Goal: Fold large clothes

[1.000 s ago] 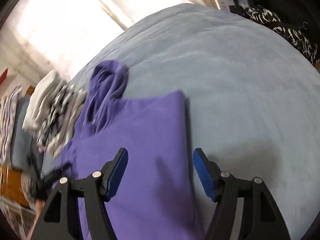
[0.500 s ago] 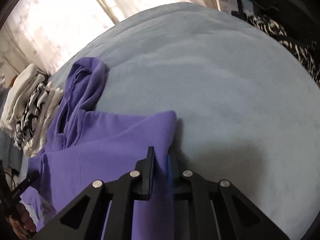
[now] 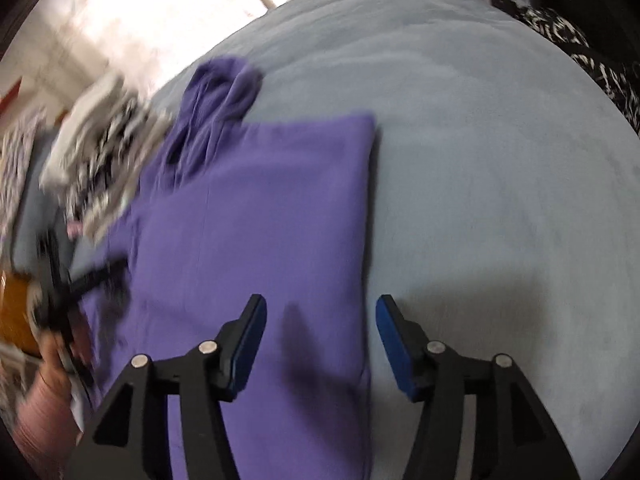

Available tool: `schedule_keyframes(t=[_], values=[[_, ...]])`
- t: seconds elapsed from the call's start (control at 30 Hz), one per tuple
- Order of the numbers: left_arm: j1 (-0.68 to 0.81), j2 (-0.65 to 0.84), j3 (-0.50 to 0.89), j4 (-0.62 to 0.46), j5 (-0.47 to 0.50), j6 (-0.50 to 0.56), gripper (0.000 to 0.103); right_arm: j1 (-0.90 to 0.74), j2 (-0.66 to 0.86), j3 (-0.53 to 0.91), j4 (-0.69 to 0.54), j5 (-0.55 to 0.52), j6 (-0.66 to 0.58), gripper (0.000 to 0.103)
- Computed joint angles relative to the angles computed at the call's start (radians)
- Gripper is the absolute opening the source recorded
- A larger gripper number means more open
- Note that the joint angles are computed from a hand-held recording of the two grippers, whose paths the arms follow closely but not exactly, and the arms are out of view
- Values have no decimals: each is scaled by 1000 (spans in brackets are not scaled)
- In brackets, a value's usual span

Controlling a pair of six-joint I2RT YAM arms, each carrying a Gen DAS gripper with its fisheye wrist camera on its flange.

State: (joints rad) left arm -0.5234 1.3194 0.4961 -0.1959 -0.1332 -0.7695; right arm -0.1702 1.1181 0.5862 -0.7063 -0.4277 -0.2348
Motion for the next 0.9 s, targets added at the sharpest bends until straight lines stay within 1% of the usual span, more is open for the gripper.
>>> schedule_keyframes(t=[0.07,0.1,0.13,0.17,0.2,0.23,0.27,0.33,0.37,0.4,0.43,0.47,0.5,0.53,0.57,0.6,0.63,0.67,0.7,0.73,0.77,0.8,0.83,0.87,0.9], values=[[-35,31,17,-5,-38,-13,26,66,-9,-48,60,80,34,57],[-52,43,31,-13,-54,-25,8,91,-15,-79,100,106,51,47],[-66,41,44,-35,-56,-41,7,85,-25,-85,102,100,50,29],[-84,33,51,-58,-78,-57,7,74,-51,-85,87,83,53,22],[-110,19,56,-83,-113,-59,7,69,-111,-99,87,91,58,22],[-122,14,51,-91,-127,-56,7,62,-122,-106,93,98,50,22],[-128,26,50,-104,-123,-51,7,64,-101,-114,104,115,49,22],[-128,21,29,-106,-108,-44,14,72,-60,-127,130,140,53,23],[-128,-16,9,-104,-99,-44,19,87,-76,-123,119,156,68,27],[-121,-66,-6,-125,-80,-44,33,94,-83,-105,94,167,80,32],[-115,-119,-19,-152,-63,-40,52,102,-92,-82,55,184,96,34],[-109,-182,-35,-179,-50,-28,62,109,-116,-65,19,195,109,34],[-119,-234,-44,-209,-73,-27,68,125,-150,-58,-4,207,122,34],[-154,-289,-44,-262,-145,-34,68,146,-187,-54,-20,219,134,34],[-185,-308,-34,-302,-203,-37,68,174,-230,-50,-34,234,146,35],[-210,-312,-14,-347,-251,-38,68,213,-268,-44,-43,253,165,35],[-221,-312,7,-377,-275,-41,68,246,-284,-41,-42,266,188,35],[-207,-303,23,-385,-258,-39,68,301,-285,-33,-27,276,231,35],[-173,-277,46,-394,-207,-35,68,354,-263,-23,0,281,273,35],[-123,-238,69,-384,-128,-24,63,419,-227,-17,44,285,322,35],[-92,-216,72,-350,-77,-25,58,488,-174,-7,100,300,376,35],[-78,-181,75,-301,-48,-34,53,539,-131,0,142,320,418,35],[-75,-135,84,-248,-38,-42,52,592,-63,13,203,337,464,35],[-87,-76,104,-205,-64,-53,52,629,-2,23,259,339,499,35],[-106,-12,134,-181,-116,-64,52,658,67,38,317,333,531,35]])
